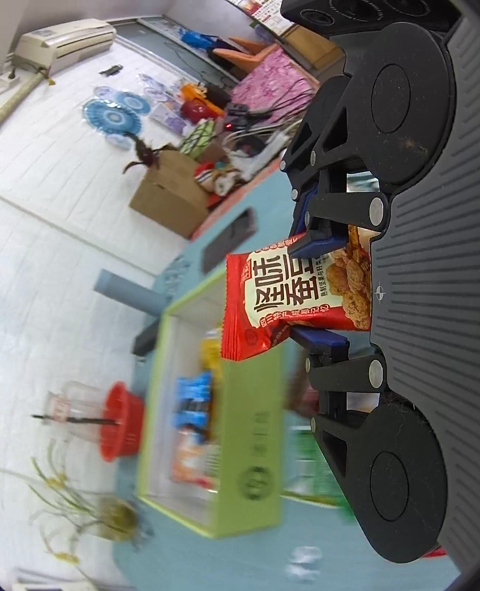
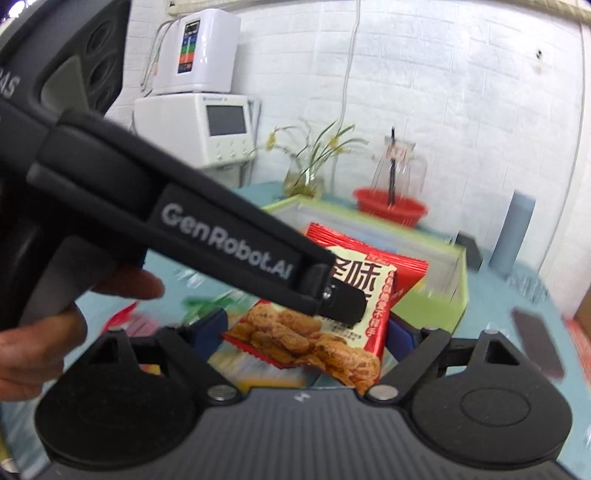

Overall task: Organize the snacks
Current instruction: 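Lower the red peanut bag into the green box and release it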

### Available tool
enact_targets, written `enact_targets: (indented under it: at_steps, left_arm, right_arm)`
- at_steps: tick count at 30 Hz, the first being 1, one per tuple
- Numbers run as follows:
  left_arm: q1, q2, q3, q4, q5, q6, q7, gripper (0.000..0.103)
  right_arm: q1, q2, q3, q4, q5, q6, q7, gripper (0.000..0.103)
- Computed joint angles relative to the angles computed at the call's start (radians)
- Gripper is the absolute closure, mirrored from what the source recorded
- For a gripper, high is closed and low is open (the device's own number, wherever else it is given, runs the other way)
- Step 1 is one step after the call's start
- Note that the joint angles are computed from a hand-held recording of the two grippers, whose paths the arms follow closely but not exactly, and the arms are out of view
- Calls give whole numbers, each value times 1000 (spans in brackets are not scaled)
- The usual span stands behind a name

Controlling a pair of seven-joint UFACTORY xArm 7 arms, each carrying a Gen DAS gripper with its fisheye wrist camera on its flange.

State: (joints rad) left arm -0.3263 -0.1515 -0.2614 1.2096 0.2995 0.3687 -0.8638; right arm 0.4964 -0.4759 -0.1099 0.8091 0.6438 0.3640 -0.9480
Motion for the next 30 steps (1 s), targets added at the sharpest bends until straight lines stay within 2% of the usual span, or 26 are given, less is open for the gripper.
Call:
enact_targets:
  at_steps: [3,6,8,11,13,14,16,18,20,22,24,27,30]
  left_arm:
    - [5,164,36,199,-3,35,84,82]
    - [-12,331,82,392,-36,87,159,82]
    - [-20,428,106,498,-68,120,197,83]
    - [-27,539,133,617,-126,174,256,84]
    - [-41,579,157,656,-142,197,275,79]
    - [-43,582,164,653,-147,191,287,79]
    - [-56,547,186,604,-140,151,279,53]
    - [-85,483,218,527,-84,99,231,45]
    - [-107,403,233,445,-15,50,182,43]
    - [-108,318,219,351,27,-3,149,35]
    - [-100,226,191,241,56,-58,116,31]
    - [-82,125,135,97,29,-124,92,30]
    - [-68,71,75,-16,7,-173,7,31]
  right_arm:
    - [26,195,-51,184,63,2,-76,14]
    - [-8,371,-64,356,119,65,-102,14]
    - [-41,468,-59,444,140,101,-99,15]
    - [-86,565,-34,524,111,142,-50,15]
    - [-120,598,-11,554,151,168,-51,14]
    - [-136,605,0,561,159,178,-52,12]
    - [-160,599,24,560,163,171,-49,10]
    - [-185,540,50,511,185,159,-71,10]
    - [-210,463,76,445,233,126,-129,10]
    - [-234,355,97,348,271,83,-176,10]
    - [-250,245,94,252,290,73,-184,10]
    - [-270,73,65,96,236,118,-90,10]
    - [-314,-79,57,-60,133,185,46,10]
